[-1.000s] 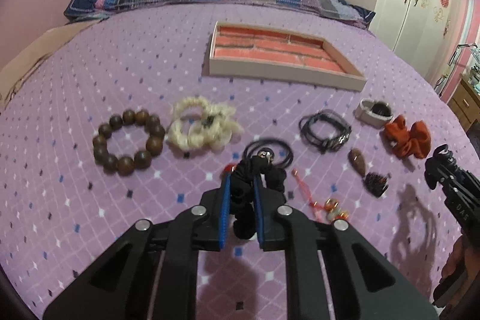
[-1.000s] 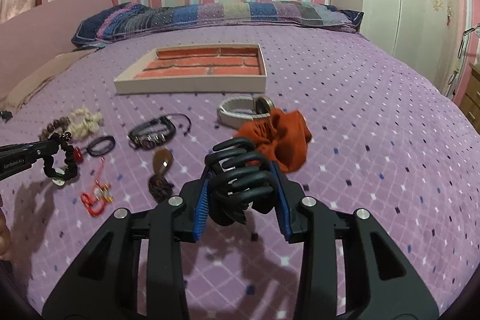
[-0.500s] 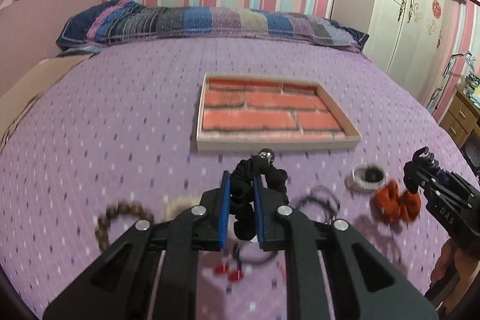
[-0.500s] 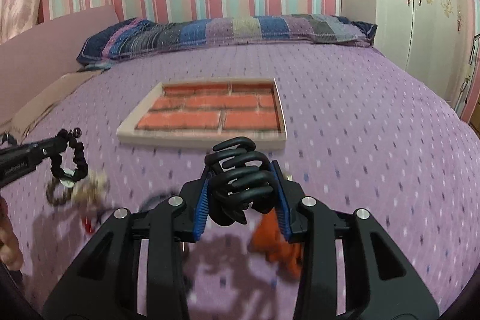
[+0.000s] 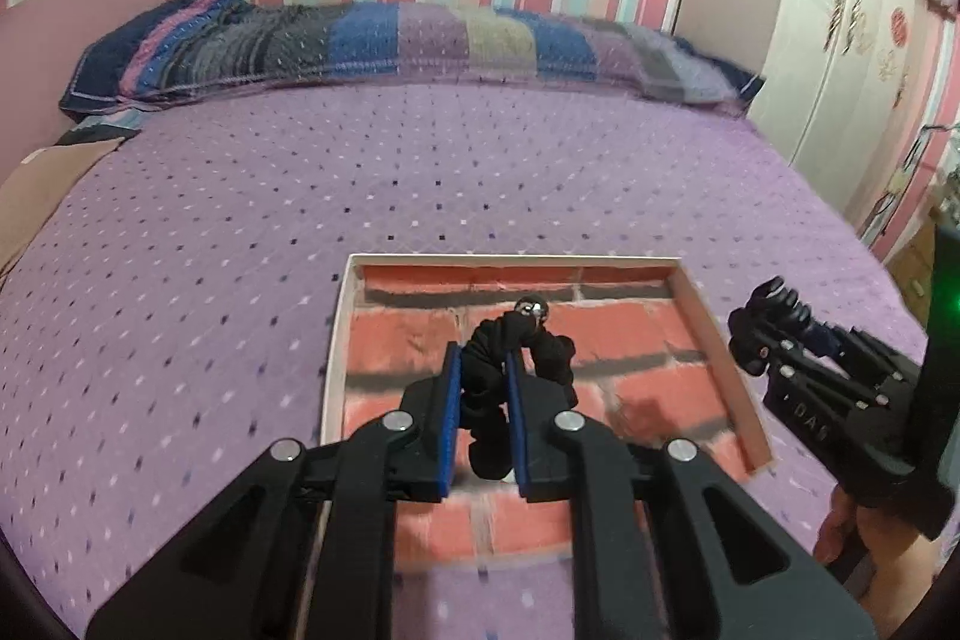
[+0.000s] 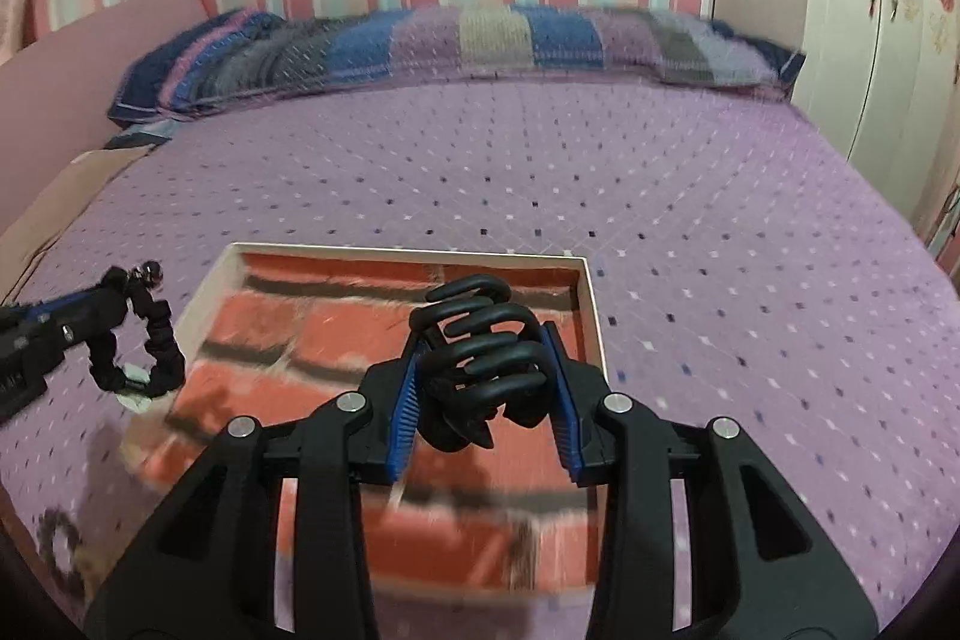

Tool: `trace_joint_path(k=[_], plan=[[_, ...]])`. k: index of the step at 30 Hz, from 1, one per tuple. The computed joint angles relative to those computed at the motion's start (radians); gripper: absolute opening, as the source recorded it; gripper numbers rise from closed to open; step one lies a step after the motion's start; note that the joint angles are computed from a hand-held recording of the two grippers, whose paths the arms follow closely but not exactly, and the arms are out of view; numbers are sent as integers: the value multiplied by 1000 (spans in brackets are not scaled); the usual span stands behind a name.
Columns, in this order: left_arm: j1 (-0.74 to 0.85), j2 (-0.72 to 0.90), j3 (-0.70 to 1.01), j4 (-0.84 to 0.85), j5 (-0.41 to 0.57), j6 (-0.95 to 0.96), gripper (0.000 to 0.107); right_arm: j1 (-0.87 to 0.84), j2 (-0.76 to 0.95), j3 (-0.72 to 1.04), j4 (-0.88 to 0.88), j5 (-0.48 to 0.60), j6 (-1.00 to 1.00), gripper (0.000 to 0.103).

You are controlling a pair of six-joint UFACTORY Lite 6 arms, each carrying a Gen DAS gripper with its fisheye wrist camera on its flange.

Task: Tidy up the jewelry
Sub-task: 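Place the black scrunchie in the brick tray with the left tool while the right tool places the claw clip, then move the left tool to the wooden bead bracelet while the right tool approaches the leather bracelet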

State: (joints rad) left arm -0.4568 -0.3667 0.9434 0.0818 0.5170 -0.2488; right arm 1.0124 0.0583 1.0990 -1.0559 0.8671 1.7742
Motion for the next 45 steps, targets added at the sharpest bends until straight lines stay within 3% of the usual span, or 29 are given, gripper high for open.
trace_joint_path(k=[8, 12, 18, 26, 27, 28, 30, 35, 38, 42, 45], plan=[[63, 466, 210, -53, -125, 76, 15, -284, 234, 145, 118, -218, -211, 37], [39, 587, 282, 150, -144, -81, 15, -343, 327, 228, 172, -246, -295, 37], [61, 701, 373, 193, -127, -99, 15, -380, 414, 303, 245, -258, -380, 37], [81, 750, 426, 104, -97, -24, 19, -409, 475, 356, 328, -264, -459, 38], [86, 749, 429, 87, -87, -10, 25, -413, 479, 362, 353, -262, -490, 47], [88, 740, 423, 86, -83, -9, 28, -415, 477, 360, 365, -265, -501, 56], [82, 710, 406, 113, -75, -33, 43, -414, 447, 330, 360, -275, -492, 59], [74, 515, 281, 58, -62, 39, 56, -373, 292, 209, 303, -296, -405, 76], [88, 314, 175, 3, -24, 114, 59, -303, 165, 132, 221, -228, -327, 86], [139, 37, 44, -28, 43, 199, 80, -171, -11, 17, 130, -94, -211, 96], [245, -185, -44, -145, 144, 369, 82, -50, -132, -73, 101, 11, -126, 98]])
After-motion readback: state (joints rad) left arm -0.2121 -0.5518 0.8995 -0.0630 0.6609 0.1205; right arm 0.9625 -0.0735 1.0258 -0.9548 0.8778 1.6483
